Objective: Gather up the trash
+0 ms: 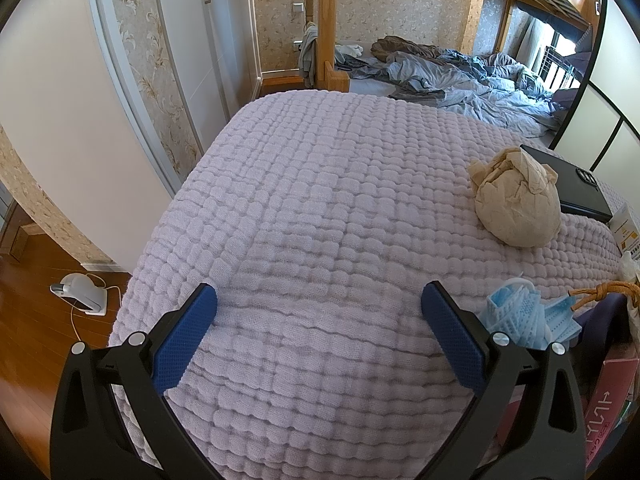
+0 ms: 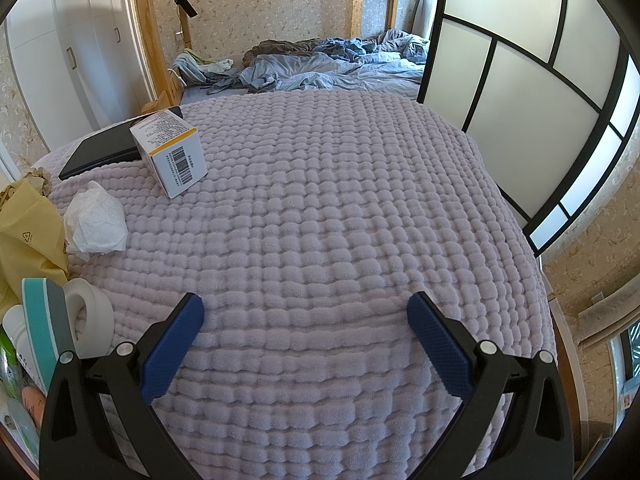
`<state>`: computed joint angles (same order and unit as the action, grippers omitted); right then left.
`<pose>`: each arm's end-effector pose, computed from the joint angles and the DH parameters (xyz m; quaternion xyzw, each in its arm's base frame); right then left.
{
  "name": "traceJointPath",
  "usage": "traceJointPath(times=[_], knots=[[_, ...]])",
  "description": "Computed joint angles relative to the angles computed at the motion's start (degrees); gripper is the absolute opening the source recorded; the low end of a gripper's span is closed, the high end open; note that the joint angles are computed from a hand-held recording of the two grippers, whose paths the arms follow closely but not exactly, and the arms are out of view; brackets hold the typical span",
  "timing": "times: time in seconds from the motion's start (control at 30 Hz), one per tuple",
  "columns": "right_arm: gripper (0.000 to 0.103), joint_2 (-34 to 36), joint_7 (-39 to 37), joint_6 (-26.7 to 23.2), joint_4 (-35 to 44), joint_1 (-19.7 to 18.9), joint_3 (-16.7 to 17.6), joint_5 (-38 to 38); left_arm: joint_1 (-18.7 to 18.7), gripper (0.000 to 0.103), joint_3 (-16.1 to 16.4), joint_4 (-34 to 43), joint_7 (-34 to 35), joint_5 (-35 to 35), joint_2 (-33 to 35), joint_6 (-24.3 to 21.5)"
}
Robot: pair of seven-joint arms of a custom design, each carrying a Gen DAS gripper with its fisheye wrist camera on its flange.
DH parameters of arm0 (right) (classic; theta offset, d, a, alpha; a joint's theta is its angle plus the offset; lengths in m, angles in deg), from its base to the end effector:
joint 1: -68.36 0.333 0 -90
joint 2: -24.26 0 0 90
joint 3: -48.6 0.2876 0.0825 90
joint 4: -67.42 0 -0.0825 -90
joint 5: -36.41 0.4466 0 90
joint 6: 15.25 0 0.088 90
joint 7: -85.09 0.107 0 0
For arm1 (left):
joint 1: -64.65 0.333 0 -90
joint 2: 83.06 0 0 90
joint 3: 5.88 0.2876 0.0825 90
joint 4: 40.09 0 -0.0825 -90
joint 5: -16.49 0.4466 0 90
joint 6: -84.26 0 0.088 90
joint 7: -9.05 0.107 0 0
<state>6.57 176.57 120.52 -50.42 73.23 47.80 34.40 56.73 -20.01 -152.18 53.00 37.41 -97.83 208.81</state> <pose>0.5778 0.0400 0.5988 -0.6936 0.6521 -0.2154 0.2175 0.5470 -0.2198 0.6006 -0.7602 0.5758 -0.1829 0.2390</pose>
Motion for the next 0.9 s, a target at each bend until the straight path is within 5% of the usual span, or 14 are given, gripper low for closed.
traceJointPath(times=[0.9], knots=[[0.099, -1.0, 1.4, 1.3, 0.1, -0.2, 0.7, -1.9, 0.5, 0.102, 0.8, -0.7, 1.4, -1.1, -2.3, 0.5]])
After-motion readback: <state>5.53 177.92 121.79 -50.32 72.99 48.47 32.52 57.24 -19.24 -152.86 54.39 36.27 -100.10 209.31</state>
